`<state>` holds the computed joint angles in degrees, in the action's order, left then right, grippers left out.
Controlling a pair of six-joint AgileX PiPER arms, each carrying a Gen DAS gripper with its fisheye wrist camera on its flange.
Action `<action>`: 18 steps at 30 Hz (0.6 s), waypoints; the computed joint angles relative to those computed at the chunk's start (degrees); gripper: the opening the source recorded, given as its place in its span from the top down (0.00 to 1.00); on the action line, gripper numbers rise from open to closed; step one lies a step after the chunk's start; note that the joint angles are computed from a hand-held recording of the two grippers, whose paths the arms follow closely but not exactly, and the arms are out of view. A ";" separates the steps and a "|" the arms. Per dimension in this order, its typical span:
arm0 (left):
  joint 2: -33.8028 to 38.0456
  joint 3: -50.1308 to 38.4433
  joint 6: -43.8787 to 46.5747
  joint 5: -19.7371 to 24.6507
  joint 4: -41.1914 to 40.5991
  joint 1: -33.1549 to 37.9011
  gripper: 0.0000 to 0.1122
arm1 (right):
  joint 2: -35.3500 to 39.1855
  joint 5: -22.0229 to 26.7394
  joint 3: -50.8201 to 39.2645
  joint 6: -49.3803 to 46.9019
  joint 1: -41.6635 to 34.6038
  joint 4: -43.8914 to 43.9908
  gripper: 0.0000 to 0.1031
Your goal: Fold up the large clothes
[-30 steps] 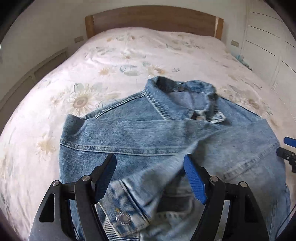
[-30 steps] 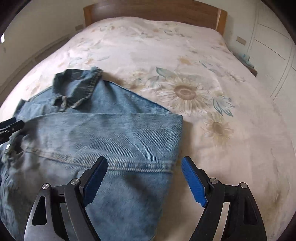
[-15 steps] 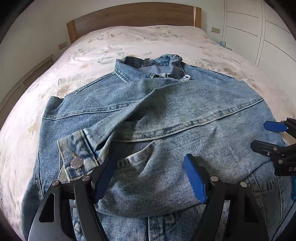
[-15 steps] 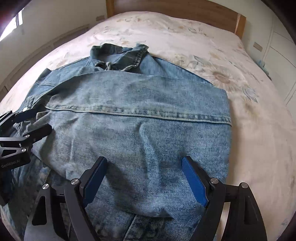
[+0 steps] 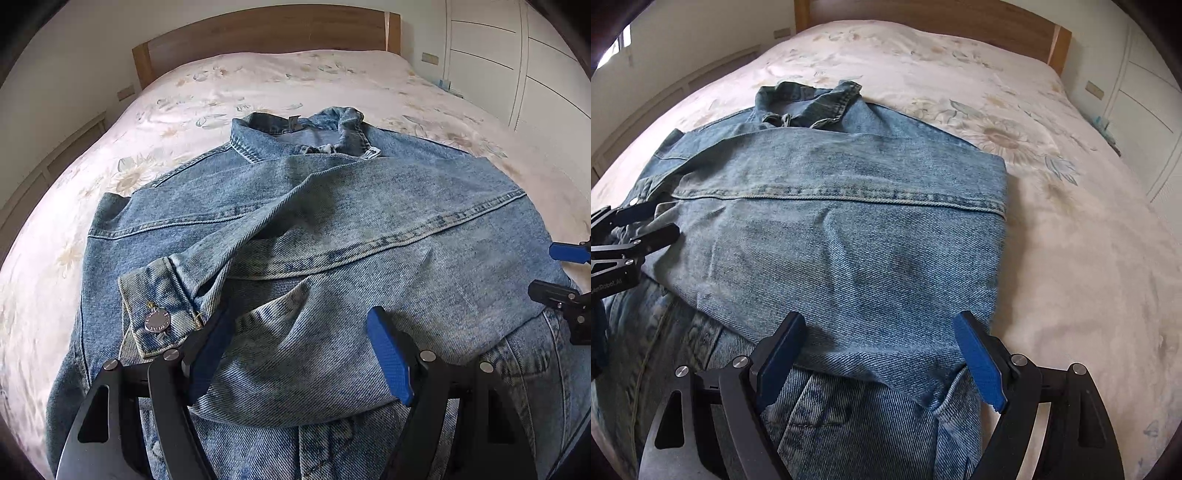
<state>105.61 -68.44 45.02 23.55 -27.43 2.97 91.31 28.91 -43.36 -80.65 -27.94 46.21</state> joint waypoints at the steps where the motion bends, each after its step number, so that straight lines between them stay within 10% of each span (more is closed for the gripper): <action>1: -0.12 0.18 0.27 -0.07 -0.17 0.06 0.37 | -0.56 -0.21 0.24 0.51 0.21 -0.14 0.19; 18: -4.16 3.21 -2.41 1.02 4.67 0.57 0.37 | -3.76 -2.38 2.66 6.47 1.99 -5.49 0.19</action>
<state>101.45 -65.23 42.61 24.58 -22.76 3.54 87.55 26.53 -40.70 -74.18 -25.95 40.73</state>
